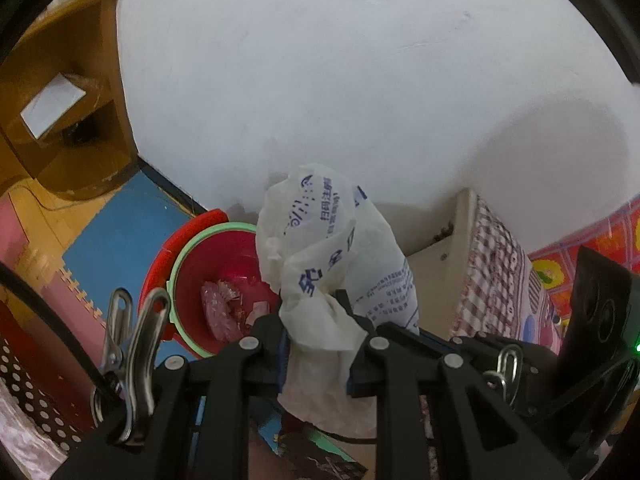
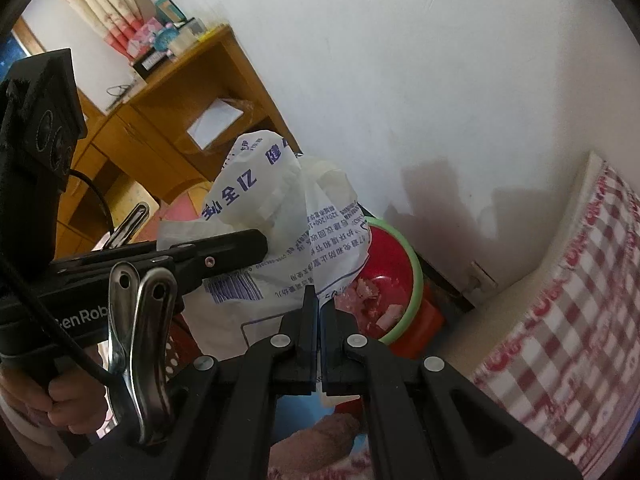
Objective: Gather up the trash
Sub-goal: 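Carry the white printed bag in the left gripper over the red bucket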
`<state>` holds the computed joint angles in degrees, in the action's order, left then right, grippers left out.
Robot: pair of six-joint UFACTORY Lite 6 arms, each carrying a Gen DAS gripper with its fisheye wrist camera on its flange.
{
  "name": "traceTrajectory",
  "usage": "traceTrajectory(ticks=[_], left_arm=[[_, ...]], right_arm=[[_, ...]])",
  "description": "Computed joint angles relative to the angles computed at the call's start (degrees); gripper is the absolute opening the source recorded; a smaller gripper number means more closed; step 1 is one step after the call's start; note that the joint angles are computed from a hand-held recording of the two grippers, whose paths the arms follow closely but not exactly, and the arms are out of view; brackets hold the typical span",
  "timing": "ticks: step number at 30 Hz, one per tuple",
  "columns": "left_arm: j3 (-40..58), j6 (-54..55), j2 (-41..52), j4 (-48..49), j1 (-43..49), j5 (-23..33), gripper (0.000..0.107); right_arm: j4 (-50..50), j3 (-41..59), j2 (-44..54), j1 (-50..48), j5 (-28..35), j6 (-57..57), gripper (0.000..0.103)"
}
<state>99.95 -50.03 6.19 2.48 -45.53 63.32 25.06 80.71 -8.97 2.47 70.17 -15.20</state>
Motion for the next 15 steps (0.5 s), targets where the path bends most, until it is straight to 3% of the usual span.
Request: traceTrajectory(ticks=[7,15], left_arm=[[-7.1,7.8,-0.9,-7.0,7.2,-5.5,0.02],[-9.7,13.7,0.6,-11.3,11.3,-7.9,0.021]], right_arm=[[-2.1,-0.6,3.5,2.4,-2.4,1.5,0.002],[-3.7,-0.4,6.9,4.3,-4.2,5.1,0.002]])
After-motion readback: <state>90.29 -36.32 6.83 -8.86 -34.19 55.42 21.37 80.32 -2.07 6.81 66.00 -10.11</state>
